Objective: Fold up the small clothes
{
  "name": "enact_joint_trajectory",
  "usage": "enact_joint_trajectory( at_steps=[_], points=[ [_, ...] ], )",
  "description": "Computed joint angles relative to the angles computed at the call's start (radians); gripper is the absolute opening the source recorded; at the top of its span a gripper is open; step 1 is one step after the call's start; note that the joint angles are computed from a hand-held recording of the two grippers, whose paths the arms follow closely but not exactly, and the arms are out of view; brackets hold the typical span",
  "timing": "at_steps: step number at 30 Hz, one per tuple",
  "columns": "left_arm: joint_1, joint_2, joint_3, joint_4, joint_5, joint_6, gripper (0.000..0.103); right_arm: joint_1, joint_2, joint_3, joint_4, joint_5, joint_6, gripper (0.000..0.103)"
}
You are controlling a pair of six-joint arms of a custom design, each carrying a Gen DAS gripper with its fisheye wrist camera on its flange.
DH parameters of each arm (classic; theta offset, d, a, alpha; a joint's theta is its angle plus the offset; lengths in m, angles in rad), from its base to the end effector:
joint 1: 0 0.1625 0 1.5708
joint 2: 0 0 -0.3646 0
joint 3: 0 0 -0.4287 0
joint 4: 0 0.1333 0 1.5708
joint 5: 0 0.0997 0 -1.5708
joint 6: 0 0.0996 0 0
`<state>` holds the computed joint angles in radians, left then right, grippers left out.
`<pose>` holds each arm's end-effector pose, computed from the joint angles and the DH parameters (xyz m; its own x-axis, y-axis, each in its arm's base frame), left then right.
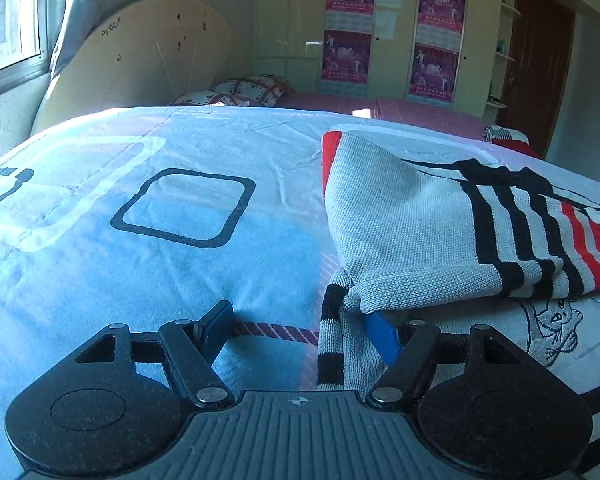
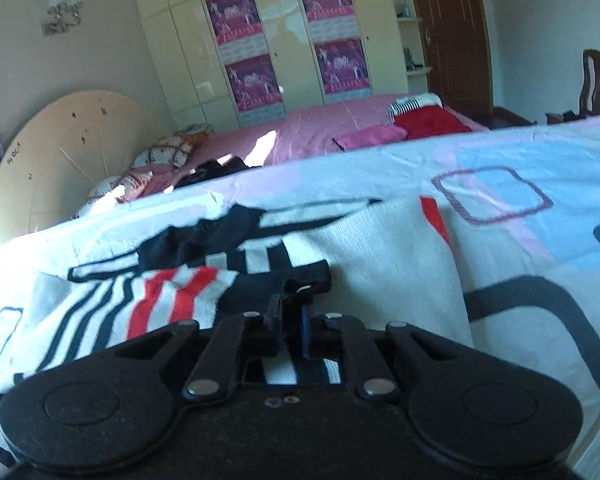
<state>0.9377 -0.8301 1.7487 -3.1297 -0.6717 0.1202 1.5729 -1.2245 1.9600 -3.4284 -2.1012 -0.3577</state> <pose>-0.1984 -0.6274 0.1007 -0.7159 0.0688 -0.6948 0.5644 0.6429 -0.5179 0.0841 -0.5621 0.2704 -0.8086 0.2734 0.5210 -0.3032 0.5653 -0.7672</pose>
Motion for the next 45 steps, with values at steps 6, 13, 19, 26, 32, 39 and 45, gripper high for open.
enact_joint_trajectory(
  at_steps=[6, 13, 19, 26, 32, 39, 45],
  points=[
    [-0.014, -0.089, 0.064, -0.028, -0.062, 0.025, 0.041, 0.007, -0.047, 0.051, -0.076, -0.015, -0.070, 0.024],
    [0.022, 0.100, -0.219, -0.068, -0.232, 0.189, 0.040, 0.024, -0.022, -0.009, -0.003, 0.084, -0.170, 0.018],
    [0.078, 0.275, -0.491, 0.103, -0.237, 0.220, 0.040, 0.014, 0.059, -0.086, -0.001, 0.046, -0.163, 0.017],
    [0.103, 0.324, -0.586, 0.200, -0.222, 0.195, 0.042, -0.001, 0.152, -0.171, 0.013, -0.044, -0.188, 0.016],
    [0.102, 0.317, -0.563, 0.169, -0.186, 0.276, 0.043, 0.003, 0.151, -0.175, 0.028, -0.058, -0.184, 0.021],
    [0.114, 0.237, -0.466, 0.061, -0.274, 0.255, 0.043, 0.014, 0.101, -0.122, -0.017, -0.025, -0.197, 0.023],
    [0.118, 0.306, -0.563, 0.187, -0.243, 0.282, 0.045, 0.017, 0.148, -0.167, 0.031, -0.042, -0.215, 0.019]
  ],
)
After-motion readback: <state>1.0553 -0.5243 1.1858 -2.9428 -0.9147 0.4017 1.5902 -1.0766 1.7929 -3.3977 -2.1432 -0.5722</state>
